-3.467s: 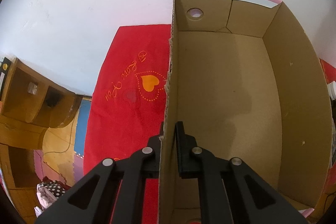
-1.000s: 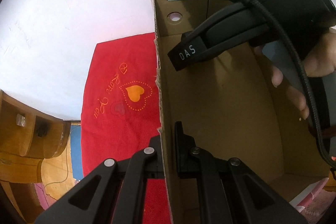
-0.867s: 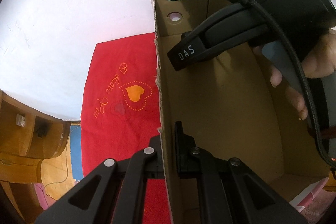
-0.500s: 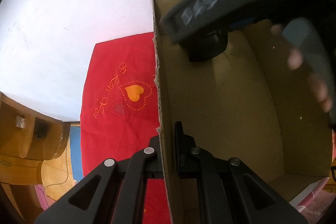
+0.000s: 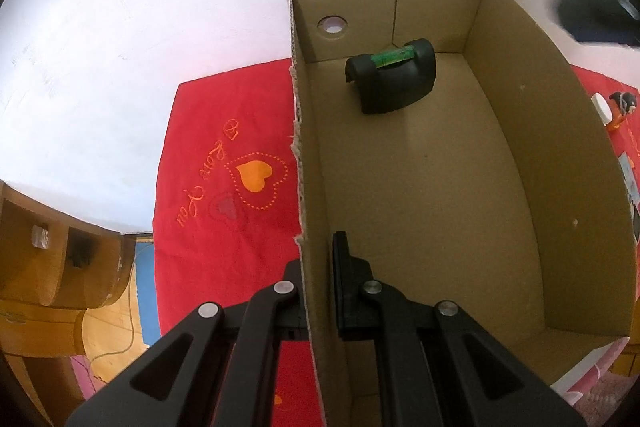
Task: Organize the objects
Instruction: 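Grasp the lime-green case with orange slider using the right tool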
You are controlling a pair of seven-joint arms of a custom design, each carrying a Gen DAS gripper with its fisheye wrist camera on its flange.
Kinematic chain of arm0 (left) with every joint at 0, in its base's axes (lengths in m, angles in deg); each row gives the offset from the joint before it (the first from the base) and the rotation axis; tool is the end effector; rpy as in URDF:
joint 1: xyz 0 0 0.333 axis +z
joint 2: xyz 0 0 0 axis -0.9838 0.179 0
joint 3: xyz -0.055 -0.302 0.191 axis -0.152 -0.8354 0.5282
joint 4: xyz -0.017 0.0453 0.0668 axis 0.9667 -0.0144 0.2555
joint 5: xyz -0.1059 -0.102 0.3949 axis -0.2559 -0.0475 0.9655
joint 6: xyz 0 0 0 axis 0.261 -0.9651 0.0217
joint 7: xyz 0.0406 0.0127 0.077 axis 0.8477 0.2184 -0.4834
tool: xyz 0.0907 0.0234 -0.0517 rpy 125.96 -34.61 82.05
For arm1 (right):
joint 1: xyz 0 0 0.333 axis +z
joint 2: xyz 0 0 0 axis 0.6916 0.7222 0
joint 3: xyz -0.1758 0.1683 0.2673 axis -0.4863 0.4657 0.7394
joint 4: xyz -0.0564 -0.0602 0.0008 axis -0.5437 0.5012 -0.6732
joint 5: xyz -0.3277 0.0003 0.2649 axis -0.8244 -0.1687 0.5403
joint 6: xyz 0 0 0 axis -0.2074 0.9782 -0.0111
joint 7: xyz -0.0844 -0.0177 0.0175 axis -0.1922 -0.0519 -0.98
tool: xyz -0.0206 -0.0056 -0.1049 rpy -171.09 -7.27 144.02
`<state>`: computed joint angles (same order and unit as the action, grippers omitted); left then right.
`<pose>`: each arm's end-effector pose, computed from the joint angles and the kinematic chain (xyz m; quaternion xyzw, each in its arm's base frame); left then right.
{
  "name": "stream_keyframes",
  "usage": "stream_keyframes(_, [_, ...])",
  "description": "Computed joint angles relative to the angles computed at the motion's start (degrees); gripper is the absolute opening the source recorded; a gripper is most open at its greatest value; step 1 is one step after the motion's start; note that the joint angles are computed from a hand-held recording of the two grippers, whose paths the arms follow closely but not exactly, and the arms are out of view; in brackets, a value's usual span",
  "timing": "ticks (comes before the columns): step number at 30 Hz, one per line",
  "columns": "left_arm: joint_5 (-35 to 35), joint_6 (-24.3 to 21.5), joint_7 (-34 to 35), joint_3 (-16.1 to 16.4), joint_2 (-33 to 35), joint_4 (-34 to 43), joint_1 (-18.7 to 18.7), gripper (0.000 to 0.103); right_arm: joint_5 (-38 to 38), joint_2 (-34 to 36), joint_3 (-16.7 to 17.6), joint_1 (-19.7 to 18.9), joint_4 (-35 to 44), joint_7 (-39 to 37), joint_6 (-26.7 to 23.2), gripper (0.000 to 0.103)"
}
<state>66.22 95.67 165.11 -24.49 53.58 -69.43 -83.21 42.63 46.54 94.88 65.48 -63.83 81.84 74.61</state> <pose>0.5683 -0.1064 0.5082 -0.4725 0.8575 -0.1572 0.1294 0.5810 0.3004 0.5652 -0.6445 0.7121 -0.1175 0.2524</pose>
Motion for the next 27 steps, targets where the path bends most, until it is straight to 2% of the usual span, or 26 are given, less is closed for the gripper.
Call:
stream_keyframes(6, [0.2,-0.1,-0.1,0.0,0.1,0.0,0.0,0.004,-5.3,-11.1,0.5,-2.2,-13.0,6.8,-1.8,0.079])
stream_keyframes(12, [0.9,0.0,-0.5,-0.1,0.1,0.0,0.0,0.004,-4.5,-18.0,1.5,-5.4,-23.8,12.9,-2.6,0.079])
stream_keyframes(18, [1.3,0.0,-0.9,-0.2,0.1,0.0,-0.1,0.004,-4.2,-15.0,2.4,-6.1,-25.3,15.4,0.0,0.081])
stream_keyframes(23, [1.4,0.0,-1.0,-0.2,0.0,-0.1,-0.1,0.004,-9.0,-10.0,2.8,-5.5,-21.9,18.7,-1.2,0.087])
stream_keyframes(27, [1.2,-0.1,-1.0,-0.1,-0.1,0.0,-0.2,0.004,-7.9,-7.9,1.8,-4.2,-20.4,17.7,-1.2,0.087])
